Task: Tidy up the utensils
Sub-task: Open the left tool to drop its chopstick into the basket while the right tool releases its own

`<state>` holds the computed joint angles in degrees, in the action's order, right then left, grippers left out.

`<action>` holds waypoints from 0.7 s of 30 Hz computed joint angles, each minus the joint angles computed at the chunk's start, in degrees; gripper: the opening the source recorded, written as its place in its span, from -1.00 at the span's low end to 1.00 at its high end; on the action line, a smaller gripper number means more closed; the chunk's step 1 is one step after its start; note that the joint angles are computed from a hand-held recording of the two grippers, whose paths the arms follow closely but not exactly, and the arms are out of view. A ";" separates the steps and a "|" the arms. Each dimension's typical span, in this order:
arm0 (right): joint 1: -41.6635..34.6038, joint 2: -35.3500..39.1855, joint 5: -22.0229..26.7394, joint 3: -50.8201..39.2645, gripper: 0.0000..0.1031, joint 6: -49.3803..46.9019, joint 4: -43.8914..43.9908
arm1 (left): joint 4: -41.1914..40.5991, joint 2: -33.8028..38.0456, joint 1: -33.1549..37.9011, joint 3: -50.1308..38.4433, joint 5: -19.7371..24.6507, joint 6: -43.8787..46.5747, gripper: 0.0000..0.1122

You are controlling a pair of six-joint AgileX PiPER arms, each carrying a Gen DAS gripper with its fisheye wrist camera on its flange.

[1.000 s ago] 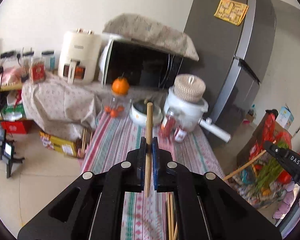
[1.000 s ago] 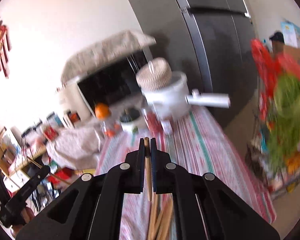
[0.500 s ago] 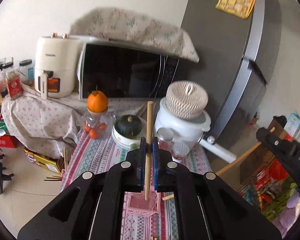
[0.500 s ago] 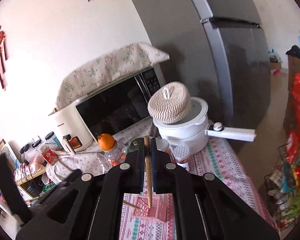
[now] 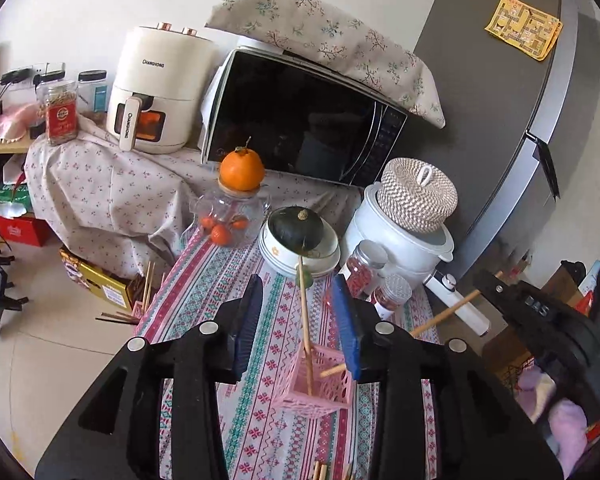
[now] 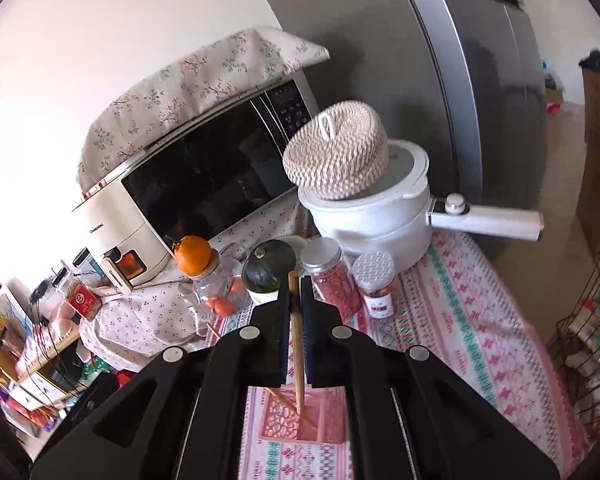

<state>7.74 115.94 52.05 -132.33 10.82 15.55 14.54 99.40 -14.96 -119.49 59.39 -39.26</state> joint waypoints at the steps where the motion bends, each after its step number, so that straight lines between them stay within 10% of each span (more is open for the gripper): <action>1: 0.23 0.57 0.13 -0.31 -0.78 1.08 -0.84 | 0.04 -0.04 -0.19 0.27 0.21 0.25 -0.40; 4: -0.13 1.55 2.33 -0.67 -0.10 2.37 -1.07 | 1.39 -0.68 -1.28 2.53 0.18 -0.34 -0.40; 21: 2.91 -25.63 -19.00 48.45 0.46 7.59 -22.71 | 16.92 -8.59 -14.82 19.81 1.41 -12.60 0.17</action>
<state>10.65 90.30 33.05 -83.88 18.41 -7.16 31.46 90.81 -29.78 -99.68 60.80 -51.86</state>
